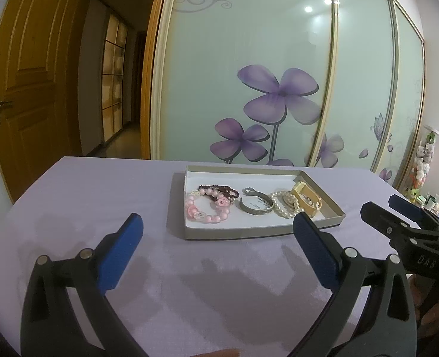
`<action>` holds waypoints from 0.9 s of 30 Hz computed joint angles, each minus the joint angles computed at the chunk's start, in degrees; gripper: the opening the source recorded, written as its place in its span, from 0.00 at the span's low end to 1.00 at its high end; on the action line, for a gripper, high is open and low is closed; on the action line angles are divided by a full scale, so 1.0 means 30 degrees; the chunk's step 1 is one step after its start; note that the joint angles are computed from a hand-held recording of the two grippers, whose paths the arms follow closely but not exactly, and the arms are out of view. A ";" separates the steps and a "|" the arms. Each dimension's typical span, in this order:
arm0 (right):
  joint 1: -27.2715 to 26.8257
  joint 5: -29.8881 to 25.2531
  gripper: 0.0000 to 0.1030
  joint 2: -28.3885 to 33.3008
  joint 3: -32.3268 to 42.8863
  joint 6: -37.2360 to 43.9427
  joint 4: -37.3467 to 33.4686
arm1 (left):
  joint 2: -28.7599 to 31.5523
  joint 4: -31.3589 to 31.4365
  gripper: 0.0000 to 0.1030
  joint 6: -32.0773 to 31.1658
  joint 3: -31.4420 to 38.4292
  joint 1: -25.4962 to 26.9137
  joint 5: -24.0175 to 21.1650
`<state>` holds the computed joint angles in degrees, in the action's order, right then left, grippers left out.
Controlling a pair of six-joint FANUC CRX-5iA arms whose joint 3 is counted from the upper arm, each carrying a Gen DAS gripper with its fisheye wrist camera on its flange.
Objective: Organize jewelry
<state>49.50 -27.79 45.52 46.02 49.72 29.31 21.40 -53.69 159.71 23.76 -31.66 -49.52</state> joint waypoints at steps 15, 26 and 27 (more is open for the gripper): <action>0.0015 -0.0071 0.99 0.0037 0.0095 0.0028 -0.0048 | -0.0034 0.0360 0.98 -0.0301 0.0085 -0.0024 0.0214; 0.0008 -0.0038 0.99 0.0041 0.0076 0.0007 -0.0029 | 0.0021 0.0439 0.98 -0.0418 0.0192 -0.0077 0.0212; 0.0008 -0.0038 0.99 0.0041 0.0076 0.0007 -0.0029 | -0.0002 0.0429 0.98 -0.0408 0.0156 -0.0068 0.0238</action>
